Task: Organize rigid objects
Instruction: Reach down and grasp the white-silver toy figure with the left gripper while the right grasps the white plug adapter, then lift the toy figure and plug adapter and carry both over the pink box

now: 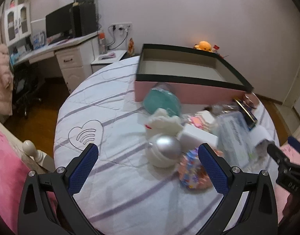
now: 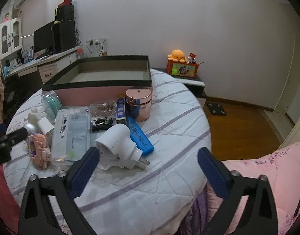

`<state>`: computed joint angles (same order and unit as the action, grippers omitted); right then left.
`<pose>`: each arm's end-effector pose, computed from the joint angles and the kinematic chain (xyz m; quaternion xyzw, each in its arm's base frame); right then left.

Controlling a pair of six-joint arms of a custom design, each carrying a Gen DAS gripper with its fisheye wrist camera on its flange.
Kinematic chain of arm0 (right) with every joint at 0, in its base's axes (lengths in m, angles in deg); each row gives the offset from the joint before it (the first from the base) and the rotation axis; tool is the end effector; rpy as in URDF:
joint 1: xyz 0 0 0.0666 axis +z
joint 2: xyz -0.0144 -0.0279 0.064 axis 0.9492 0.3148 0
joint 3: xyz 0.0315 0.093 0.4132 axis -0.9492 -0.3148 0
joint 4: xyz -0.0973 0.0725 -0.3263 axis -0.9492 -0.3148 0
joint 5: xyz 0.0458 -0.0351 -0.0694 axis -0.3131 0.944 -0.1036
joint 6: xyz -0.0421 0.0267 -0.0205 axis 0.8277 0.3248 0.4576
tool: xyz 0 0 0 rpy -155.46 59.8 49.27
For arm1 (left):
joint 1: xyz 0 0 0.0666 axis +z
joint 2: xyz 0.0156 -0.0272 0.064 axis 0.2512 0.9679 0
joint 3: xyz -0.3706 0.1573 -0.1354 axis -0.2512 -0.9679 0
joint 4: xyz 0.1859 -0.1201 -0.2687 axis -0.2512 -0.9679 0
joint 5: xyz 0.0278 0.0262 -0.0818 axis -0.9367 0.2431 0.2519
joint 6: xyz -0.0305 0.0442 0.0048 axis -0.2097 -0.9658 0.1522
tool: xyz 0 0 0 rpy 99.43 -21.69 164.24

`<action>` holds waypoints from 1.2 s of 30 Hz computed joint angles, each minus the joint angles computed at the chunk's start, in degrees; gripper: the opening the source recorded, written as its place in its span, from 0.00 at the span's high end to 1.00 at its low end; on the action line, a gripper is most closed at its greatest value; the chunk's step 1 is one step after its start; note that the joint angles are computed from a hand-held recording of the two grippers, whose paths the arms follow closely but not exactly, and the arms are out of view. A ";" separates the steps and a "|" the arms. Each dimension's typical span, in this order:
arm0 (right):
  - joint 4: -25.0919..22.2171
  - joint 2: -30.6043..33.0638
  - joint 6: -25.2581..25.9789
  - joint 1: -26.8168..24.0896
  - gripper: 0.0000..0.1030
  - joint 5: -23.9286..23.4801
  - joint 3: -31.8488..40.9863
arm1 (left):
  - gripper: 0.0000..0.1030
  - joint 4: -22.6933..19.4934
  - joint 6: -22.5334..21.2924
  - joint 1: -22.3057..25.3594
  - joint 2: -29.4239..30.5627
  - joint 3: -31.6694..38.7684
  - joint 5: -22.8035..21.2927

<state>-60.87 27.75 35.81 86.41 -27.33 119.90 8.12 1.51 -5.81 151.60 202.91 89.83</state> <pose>0.5246 0.1166 0.3635 0.2456 0.8745 -0.1363 0.3955 0.6783 -0.2580 0.3576 0.2364 0.8913 -0.1196 0.3680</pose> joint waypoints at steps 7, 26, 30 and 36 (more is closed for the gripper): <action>-1.26 3.96 2.10 -1.13 0.33 -5.00 3.61 | 0.00 -8.81 -0.09 0.21 6.61 11.12 0.23; 3.32 4.48 1.30 -2.65 0.65 -12.41 3.79 | 0.56 -17.61 -6.70 -1.45 14.10 23.96 -1.79; 3.55 4.23 0.73 -2.44 0.65 -12.29 3.56 | 0.56 -21.78 -5.04 -0.71 15.68 28.18 0.45; 4.45 2.93 0.34 -2.14 0.65 -11.29 2.47 | 0.56 -23.57 -3.89 -0.48 16.56 30.54 -0.03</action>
